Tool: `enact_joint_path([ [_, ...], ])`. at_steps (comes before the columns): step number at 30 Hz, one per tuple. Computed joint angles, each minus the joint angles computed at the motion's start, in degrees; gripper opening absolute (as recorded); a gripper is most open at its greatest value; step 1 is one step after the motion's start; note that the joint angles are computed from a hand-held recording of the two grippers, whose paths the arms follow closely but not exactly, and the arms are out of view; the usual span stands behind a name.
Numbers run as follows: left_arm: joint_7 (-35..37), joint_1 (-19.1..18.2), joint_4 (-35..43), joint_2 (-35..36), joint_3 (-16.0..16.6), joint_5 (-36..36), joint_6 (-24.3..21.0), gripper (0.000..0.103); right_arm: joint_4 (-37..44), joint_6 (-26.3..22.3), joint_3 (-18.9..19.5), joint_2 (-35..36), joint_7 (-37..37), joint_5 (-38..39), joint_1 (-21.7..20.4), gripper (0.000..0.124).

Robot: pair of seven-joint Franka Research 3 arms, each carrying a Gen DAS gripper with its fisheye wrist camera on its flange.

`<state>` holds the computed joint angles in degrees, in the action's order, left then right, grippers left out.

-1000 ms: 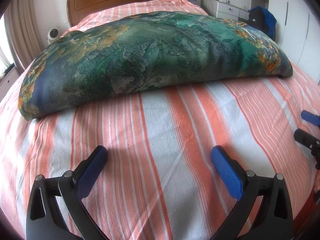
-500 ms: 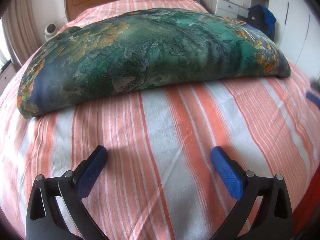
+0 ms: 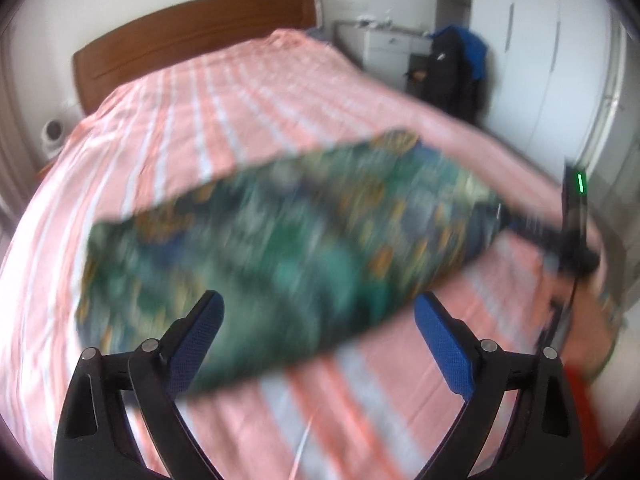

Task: Fold large clothes

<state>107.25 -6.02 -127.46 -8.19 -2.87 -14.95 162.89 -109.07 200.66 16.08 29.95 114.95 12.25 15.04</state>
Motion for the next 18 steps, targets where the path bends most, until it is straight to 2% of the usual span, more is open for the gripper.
enact_joint_path([
  [2,1.5,-1.3,9.0,4.9,-0.4,-2.9,-4.5,0.098,-1.6,1.5,-8.4,-3.3,-7.7,5.9,10.0,0.033],
  [3,2.3,-1.3,14.0,7.8,-1.1,-4.1,-7.8,0.098,-1.8,2.2,-12.3,-4.2,-11.9,9.3,15.0,0.033],
  [4,2.3,-0.8,19.0,10.5,-2.0,-4.2,-12.4,0.098,-1.6,3.0,-15.2,-5.0,-19.3,14.9,20.0,0.033],
  [6,1.4,-0.5,29.0,16.7,-4.4,-2.6,-19.5,0.098,-1.2,3.7,-20.9,-5.5,-24.9,18.5,27.6,0.033],
  [7,0.5,-0.4,34.0,19.3,-5.1,-0.4,-24.7,0.098,-0.2,3.6,-24.1,-5.2,-30.7,22.6,32.4,0.032],
  [8,-0.9,-1.1,37.9,21.9,-5.8,3.5,-27.7,0.098,0.7,3.6,-26.2,-4.8,-34.9,25.6,35.4,0.032],
  [10,-2.7,-2.1,40.6,23.9,-6.6,10.1,-29.7,0.098,4.1,2.7,-30.9,-2.8,-43.7,31.6,41.6,0.032],
  [11,-3.3,-2.7,41.0,24.4,-6.9,13.4,-30.2,0.098,5.4,2.5,-32.0,-2.0,-46.6,33.4,43.3,0.032],
  [14,-4.7,-3.1,38.6,23.6,-7.8,18.3,-30.1,0.098,8.4,1.8,-35.5,0.2,-55.7,38.2,48.9,0.031],
  [16,-8.4,-4.0,35.8,22.5,-7.1,23.5,-28.3,0.095,11.0,1.2,-37.6,2.3,-61.3,40.6,52.2,0.030],
  [17,-10.1,-4.1,34.9,22.2,-6.8,25.6,-27.7,0.067,11.9,0.9,-37.2,2.8,-62.4,40.6,52.0,0.030],
  [18,-12.7,-4.3,34.0,21.8,-6.1,28.2,-27.0,0.028,12.2,1.0,-36.5,2.9,-63.3,40.7,51.8,0.030],
])
